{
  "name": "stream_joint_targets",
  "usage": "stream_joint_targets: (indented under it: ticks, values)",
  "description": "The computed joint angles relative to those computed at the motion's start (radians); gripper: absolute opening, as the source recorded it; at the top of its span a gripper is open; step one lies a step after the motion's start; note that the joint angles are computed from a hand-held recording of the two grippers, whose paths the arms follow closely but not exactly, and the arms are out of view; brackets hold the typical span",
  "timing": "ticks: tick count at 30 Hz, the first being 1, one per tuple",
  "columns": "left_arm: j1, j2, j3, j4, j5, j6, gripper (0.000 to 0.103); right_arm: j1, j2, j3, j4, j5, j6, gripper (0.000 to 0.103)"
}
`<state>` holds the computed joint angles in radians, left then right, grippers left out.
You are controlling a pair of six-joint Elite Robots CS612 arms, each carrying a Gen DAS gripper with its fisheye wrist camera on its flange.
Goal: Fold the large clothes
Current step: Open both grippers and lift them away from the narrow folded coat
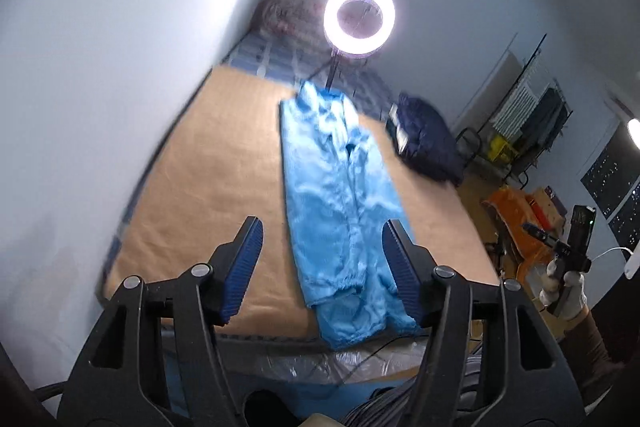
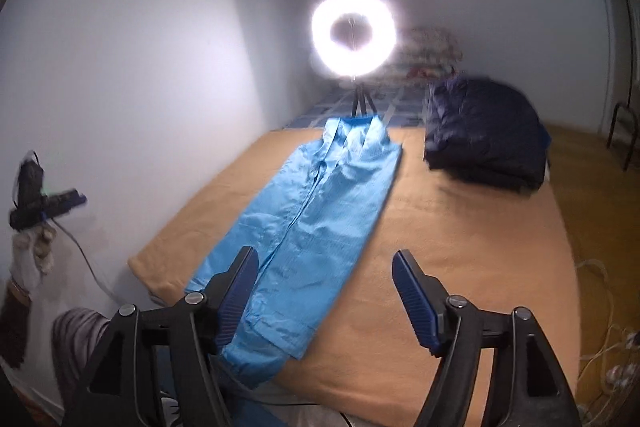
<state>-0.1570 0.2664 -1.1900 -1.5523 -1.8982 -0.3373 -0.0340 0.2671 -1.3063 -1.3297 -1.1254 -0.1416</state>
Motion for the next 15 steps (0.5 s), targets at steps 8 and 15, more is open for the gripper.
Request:
stream_joint_targets:
  ticks: [8,15]
  values:
    - [-0.009,0.001,0.231,0.043,-0.154,-0.087,0.064,0.004,0.054,0.074,0.111,0.114,0.095,0.072]
    - [-0.017,-0.006,0.372,0.025,-0.251,-0.146,0.064,0.013,0.089,0.153,0.198,0.217,0.132,0.067]
